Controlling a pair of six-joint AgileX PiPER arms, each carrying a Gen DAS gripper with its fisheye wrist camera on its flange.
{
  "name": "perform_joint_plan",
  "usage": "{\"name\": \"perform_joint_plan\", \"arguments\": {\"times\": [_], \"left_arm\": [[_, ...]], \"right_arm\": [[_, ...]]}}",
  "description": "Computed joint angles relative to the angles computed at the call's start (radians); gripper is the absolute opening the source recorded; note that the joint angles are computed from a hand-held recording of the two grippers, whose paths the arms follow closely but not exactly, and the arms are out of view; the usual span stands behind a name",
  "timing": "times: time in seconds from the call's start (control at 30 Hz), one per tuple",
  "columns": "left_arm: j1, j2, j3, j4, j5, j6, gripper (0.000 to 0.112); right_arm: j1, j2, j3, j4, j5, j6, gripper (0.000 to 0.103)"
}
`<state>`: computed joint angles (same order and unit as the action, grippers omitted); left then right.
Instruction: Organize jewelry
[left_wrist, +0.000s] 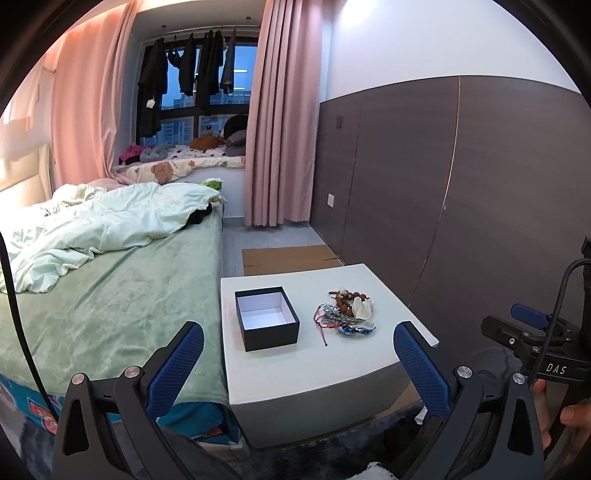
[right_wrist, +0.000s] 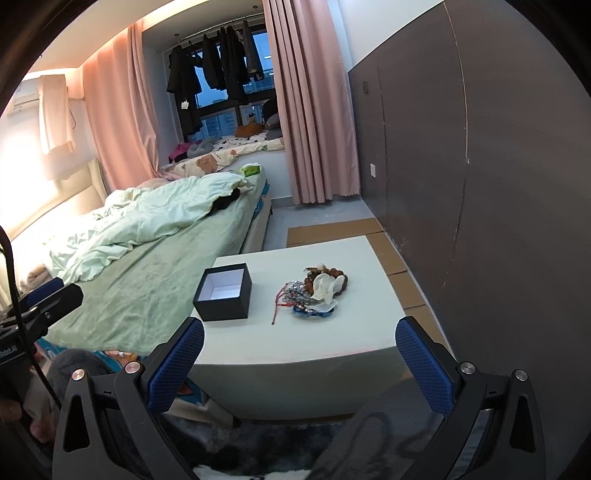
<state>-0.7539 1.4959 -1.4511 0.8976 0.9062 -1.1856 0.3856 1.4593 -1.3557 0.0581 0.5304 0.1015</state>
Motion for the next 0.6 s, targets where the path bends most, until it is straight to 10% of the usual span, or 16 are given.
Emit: {"name": "perform_joint_plan", "arguments": {"times": [0.6], "left_arm": [[0.153,0.059,0.005,-0.121,-0.138,0.108,0.103]], "right_arm": [[-0.072,0.125,-0.107,0.107,0.022,-0.099,0.103]]}}
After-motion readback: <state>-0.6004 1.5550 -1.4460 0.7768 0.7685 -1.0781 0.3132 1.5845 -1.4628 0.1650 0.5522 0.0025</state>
